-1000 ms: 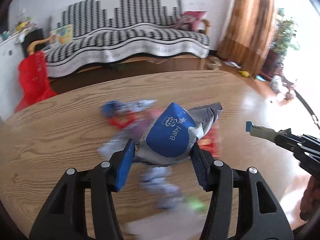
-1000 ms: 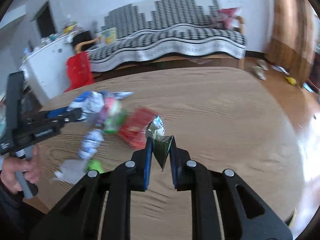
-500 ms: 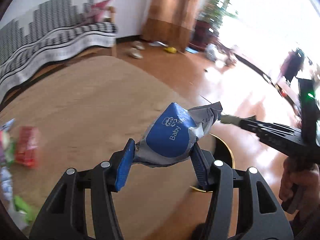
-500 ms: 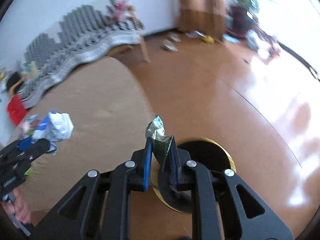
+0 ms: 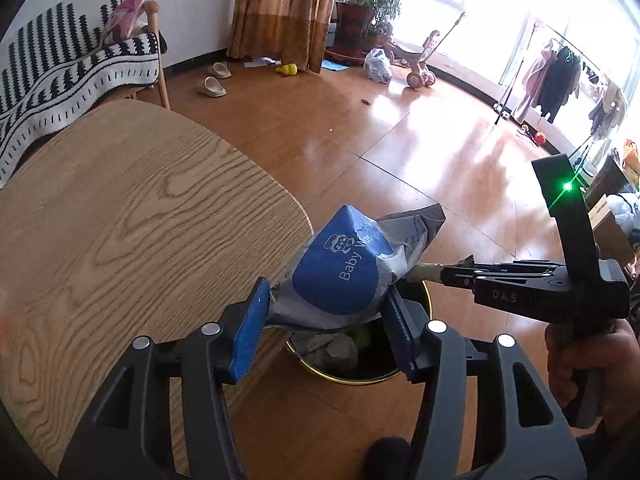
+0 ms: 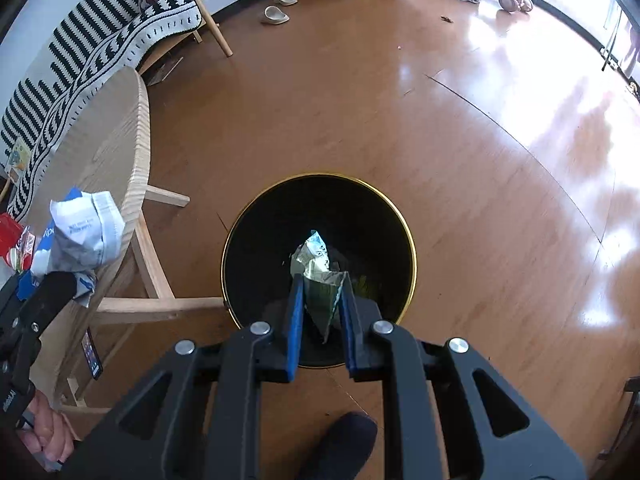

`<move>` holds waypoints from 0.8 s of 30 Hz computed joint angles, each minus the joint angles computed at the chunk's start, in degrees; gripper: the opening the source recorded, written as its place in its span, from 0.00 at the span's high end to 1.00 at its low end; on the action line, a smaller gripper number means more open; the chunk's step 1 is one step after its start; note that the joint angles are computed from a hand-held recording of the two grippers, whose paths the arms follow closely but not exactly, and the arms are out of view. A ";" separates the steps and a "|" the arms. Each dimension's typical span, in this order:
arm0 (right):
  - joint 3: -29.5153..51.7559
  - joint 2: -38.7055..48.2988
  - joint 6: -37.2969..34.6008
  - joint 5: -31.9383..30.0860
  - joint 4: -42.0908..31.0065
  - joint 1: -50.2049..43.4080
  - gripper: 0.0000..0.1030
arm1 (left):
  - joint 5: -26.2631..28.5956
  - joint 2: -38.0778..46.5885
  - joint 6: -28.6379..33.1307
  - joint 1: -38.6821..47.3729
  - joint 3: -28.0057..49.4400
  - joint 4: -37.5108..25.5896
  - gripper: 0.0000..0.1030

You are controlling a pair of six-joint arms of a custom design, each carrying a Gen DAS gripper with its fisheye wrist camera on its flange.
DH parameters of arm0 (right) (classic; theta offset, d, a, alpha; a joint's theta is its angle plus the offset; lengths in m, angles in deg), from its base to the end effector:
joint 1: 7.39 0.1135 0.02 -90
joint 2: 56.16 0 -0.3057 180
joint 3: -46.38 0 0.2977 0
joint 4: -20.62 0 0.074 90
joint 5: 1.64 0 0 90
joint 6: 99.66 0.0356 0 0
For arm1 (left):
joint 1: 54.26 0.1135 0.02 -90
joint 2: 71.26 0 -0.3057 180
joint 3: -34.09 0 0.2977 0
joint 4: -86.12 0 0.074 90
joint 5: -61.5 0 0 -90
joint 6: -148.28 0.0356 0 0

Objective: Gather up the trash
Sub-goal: 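Carry the baby-wipes pack and green wrapper over the bin and release both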

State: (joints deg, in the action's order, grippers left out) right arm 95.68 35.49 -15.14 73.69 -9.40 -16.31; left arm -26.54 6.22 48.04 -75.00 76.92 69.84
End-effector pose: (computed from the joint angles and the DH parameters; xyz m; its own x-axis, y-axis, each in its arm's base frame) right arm 0.2797 -0.0348 0.1152 -0.9443 0.0547 -0.3245 -0.0160 0.9773 0.2113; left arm 0.2499 -0.0959 0.1576 -0.7810 0.1058 -0.6155 0.2390 0.9611 -0.1382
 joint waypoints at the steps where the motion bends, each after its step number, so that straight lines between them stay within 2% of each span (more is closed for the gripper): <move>1: 0.35 0.09 0.03 -0.23 -0.30 0.09 0.83 | 0.52 0.30 -0.03 0.20 0.15 0.33 0.48; 8: 1.40 0.20 1.21 -0.86 -1.26 1.15 0.83 | 2.48 0.85 0.25 0.86 0.63 1.59 0.48; 10: 1.52 0.10 0.50 -0.46 -1.65 0.21 0.77 | 2.39 0.95 0.08 0.85 0.84 1.53 0.48; 11: 1.45 -0.15 0.23 -0.86 -1.62 -0.25 0.67 | 2.36 0.95 -0.17 0.75 0.93 1.43 0.48; 12: 1.43 -0.24 0.37 -0.94 -1.33 -0.33 0.51 | 2.51 0.98 -0.37 0.82 0.97 1.45 0.48; 14: 1.09 -1.16 0.33 -1.29 -0.92 -0.64 0.40 | 2.68 1.24 -0.46 0.94 1.20 1.46 0.48; 19: 1.18 -1.39 0.82 -1.42 -0.96 -2.79 0.38 | 2.98 1.77 -0.38 0.65 1.36 1.56 0.48; 24: 0.68 -2.73 1.57 -1.23 -0.41 -6.43 0.30 | 3.45 4.65 -0.40 -1.76 2.53 2.57 0.48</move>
